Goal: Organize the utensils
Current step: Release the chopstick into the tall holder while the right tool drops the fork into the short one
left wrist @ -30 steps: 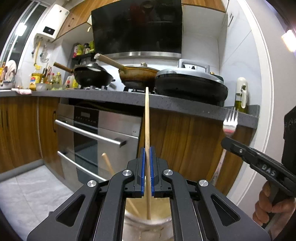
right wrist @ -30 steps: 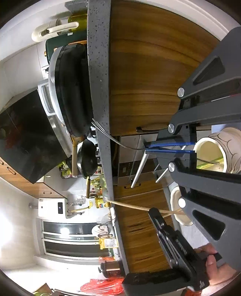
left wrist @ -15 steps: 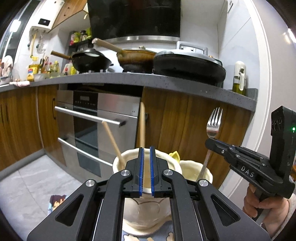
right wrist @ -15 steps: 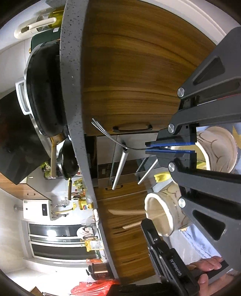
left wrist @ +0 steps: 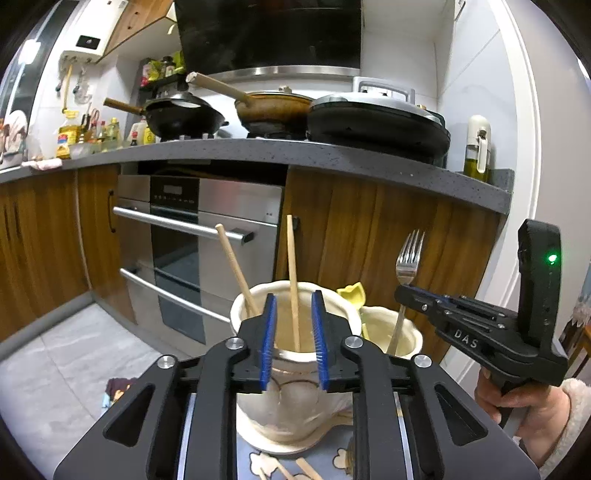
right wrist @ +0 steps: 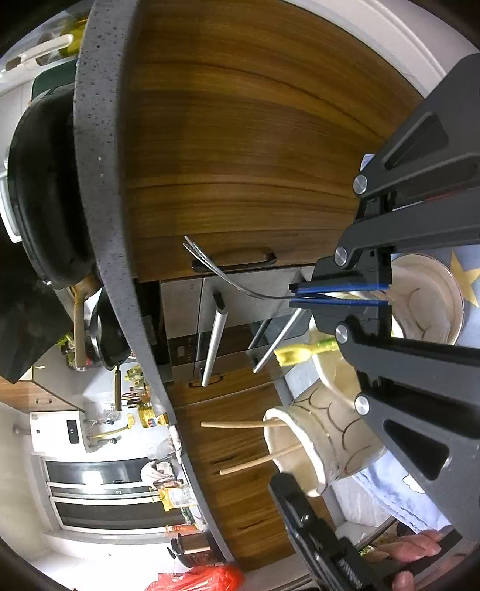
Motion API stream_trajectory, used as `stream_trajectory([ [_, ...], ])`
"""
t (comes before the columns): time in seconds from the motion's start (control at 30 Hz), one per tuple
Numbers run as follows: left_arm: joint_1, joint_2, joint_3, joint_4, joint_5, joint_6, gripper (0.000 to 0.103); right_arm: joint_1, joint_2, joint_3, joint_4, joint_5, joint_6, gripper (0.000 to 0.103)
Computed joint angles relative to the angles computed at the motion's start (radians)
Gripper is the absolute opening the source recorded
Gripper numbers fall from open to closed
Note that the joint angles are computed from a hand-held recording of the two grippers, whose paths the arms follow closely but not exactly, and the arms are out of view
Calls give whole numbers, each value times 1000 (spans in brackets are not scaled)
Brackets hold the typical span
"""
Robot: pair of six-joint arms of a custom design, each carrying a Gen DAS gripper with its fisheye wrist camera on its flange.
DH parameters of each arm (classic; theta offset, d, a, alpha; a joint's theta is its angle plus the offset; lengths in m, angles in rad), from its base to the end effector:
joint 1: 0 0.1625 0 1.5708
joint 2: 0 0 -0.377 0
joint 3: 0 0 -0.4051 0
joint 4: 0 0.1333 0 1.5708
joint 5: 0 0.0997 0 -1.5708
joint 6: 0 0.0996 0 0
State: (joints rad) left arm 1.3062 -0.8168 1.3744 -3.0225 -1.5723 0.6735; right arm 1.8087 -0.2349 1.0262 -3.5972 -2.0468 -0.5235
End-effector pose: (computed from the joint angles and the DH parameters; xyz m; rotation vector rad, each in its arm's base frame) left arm -0.0655 -0.7509 0.2383 1.2149 2.3953 -1.2612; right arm 0.2661 -0.7255 0.0271 0.4517 -2.1187 1.4271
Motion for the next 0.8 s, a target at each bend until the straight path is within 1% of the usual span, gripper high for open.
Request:
stream_trajectory([
  [0.1,3,-5,1,3,-3,-4,24,-1,3,-8,20,-7,7,3],
  [0.13,4,-7,2,3,-3,-5,29,-2,5,-13,30,-8,11,3],
  [0.17,5,-9,3,1,-3,-5,31,-2,4,-11,37,-11,17,3],
  [0.3,8,-18,11,2,-9,-9,31,0,15,-24,42,-22,3,3],
  [0.43,10,-24,17,-3,-14,-10,37,1,16,-26,44,-26,2,3],
  [0.5,10,-28,21,-2,-13,-10,38,1,18,-30,46,-29,5,4],
  [0.53,10,-29,22,-1,-13,-10,38,2,20,-33,46,-33,6,5],
  [0.57,11,-31,23,1,-14,-10,38,3,21,-35,45,-36,10,8],
  [0.63,11,-35,28,-1,-14,-10,38,2,18,-31,40,-33,17,20],
  [0.7,11,-37,30,1,-15,-8,38,2,14,-22,39,-37,24,24],
  [0.8,10,-47,42,-2,-9,2,38,3,0,1,35,-35,36,33],
])
